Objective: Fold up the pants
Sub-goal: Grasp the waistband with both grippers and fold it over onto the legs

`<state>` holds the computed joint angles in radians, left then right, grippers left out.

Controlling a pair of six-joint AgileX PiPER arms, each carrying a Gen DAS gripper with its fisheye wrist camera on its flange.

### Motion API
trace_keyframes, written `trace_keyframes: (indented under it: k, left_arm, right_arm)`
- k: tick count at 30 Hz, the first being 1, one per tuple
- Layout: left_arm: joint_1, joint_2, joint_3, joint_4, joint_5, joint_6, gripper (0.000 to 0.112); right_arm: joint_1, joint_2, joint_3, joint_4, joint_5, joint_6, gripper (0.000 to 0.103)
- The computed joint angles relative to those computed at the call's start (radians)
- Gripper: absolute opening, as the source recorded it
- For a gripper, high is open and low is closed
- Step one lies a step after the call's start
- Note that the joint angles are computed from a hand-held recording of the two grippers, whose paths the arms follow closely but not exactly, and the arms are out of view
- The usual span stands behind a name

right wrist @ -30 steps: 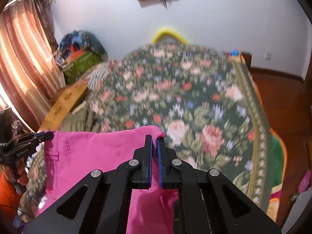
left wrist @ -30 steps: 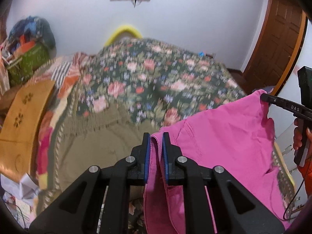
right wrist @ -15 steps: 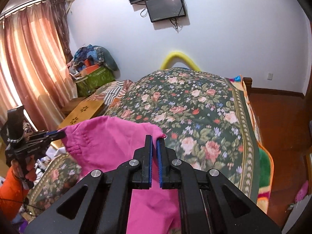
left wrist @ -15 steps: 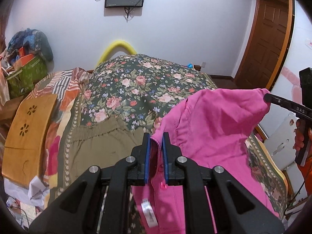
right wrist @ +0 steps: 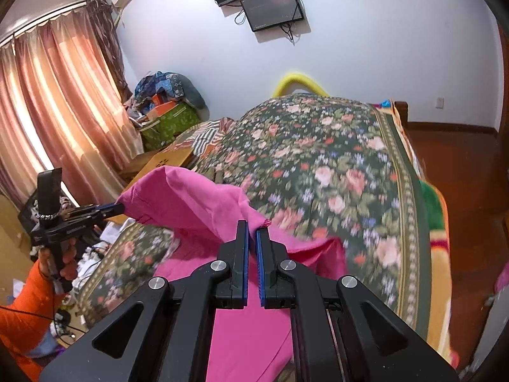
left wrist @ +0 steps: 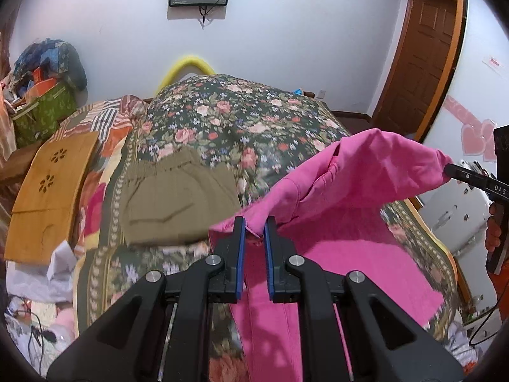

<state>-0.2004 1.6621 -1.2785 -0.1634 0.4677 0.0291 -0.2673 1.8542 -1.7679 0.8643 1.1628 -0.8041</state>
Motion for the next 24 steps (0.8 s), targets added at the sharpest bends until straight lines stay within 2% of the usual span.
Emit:
trace_keyframes:
  k: [2, 7, 10, 13, 15, 19, 21, 24]
  left_arm:
    - [-0.009, -0.055, 0.088, -0.04, -0.026, 0.029, 0.01]
    - [-0.07, -0.167, 0.256, 0.099, -0.074, -0.103, 0.01]
    - [-0.087, -0.218, 0.333, 0.115, -0.094, -0.133, 0.01]
    - [-0.081, -0.252, 0.405, 0.029, -0.11, -0.072, 0.01]
    - [-0.085, -0.259, 0.442, 0.021, -0.116, -0.074, 0.01]
    - [-0.085, -0.25, 0.505, -0.003, -0.139, -0.074, 0.01]
    - [-0.072, -0.252, 0.541, -0.085, -0.155, -0.009, 0.01]
    - [-0.068, -0.241, 0.577, -0.125, -0.175, 0.016, 0.01]
  right_arm:
    - [-0.023, -0.056, 0.097, 0.026, 0.004, -0.038, 0.004]
    - [-0.067, -0.193, 0.322, 0.067, 0.01, -0.132, 0.004]
    - [-0.087, -0.246, 0.422, 0.07, 0.015, -0.166, 0.004]
    - [-0.111, -0.28, 0.51, 0.07, 0.025, -0.188, 0.004]
    - [-0.123, -0.3, 0.554, 0.058, 0.025, -0.2, 0.004]
    - [-0.142, -0.329, 0.62, 0.027, 0.024, -0.214, 0.004]
    - [-0.154, -0.34, 0.647, 0.018, 0.024, -0.221, 0.004]
    - [-0.164, -0.355, 0.683, 0.008, 0.018, -0.225, 0.004]
